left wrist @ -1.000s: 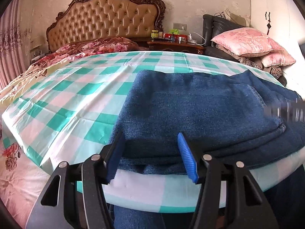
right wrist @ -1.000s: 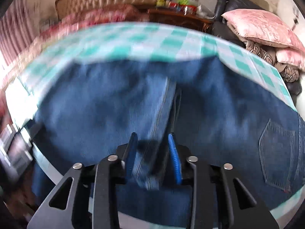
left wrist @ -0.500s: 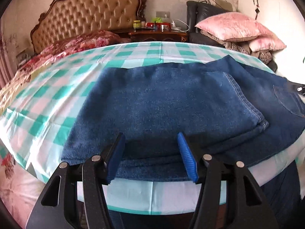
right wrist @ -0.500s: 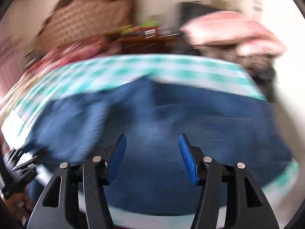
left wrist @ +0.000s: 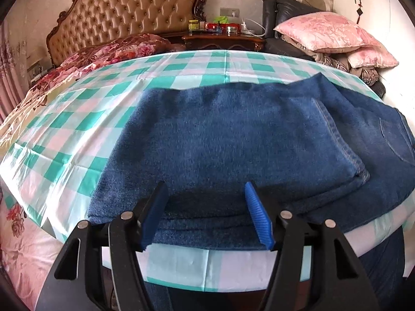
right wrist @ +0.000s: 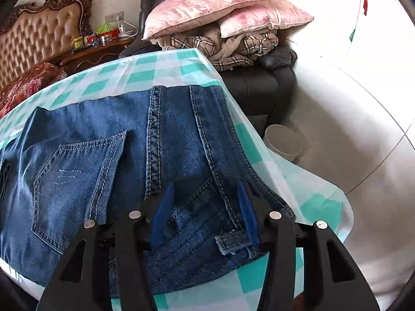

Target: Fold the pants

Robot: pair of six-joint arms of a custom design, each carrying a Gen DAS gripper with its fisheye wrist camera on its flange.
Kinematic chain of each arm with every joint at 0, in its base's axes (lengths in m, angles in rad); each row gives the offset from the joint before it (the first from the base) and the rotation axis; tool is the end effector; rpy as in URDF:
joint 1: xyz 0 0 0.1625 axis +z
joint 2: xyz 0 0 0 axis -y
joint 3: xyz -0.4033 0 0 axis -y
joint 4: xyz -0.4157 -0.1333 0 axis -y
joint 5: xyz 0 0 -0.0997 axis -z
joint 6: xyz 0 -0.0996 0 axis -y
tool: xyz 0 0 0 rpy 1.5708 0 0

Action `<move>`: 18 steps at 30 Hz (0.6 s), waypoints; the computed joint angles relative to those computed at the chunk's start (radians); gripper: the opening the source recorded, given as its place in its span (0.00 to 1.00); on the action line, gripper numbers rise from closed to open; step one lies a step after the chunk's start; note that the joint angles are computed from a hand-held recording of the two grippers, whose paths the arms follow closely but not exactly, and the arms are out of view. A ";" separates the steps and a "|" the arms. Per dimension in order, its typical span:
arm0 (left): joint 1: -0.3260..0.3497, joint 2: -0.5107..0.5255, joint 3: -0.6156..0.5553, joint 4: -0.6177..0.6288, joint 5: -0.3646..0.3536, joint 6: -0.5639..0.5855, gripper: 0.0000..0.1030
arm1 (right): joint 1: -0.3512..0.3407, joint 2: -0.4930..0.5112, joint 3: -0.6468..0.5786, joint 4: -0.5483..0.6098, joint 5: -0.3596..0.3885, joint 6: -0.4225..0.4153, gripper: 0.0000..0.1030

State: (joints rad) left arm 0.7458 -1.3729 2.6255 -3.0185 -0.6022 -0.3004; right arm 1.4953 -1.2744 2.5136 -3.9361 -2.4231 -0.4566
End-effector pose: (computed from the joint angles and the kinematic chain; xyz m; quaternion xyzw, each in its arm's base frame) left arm -0.0875 -0.3740 0.1271 0.1846 0.8624 -0.3201 0.3459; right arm 0.0314 -0.3586 0.2170 -0.0708 -0.7979 0.3770 0.4650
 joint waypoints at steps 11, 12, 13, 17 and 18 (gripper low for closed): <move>0.031 0.209 -0.244 -0.130 -0.179 0.198 0.42 | 0.054 -0.025 -0.239 0.341 0.056 0.054 0.49; 0.039 0.230 -0.273 -0.119 -0.193 0.206 0.38 | 0.036 -0.012 -0.269 0.390 0.063 0.063 0.48; 0.053 0.252 -0.309 -0.092 -0.207 0.209 0.37 | 0.024 0.000 -0.288 0.415 0.059 0.067 0.48; 0.120 0.316 -0.424 0.063 -0.271 0.182 0.37 | -0.009 0.007 -0.296 0.426 0.076 0.068 0.54; 0.141 0.334 -0.452 0.130 -0.274 0.152 0.37 | -0.006 0.011 -0.298 0.420 0.063 0.061 0.55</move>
State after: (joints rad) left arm 0.8872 -1.0393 2.1732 -2.8882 -0.8763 -0.1487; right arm 1.4894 -1.2638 2.2154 -3.5157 -2.3601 -0.3951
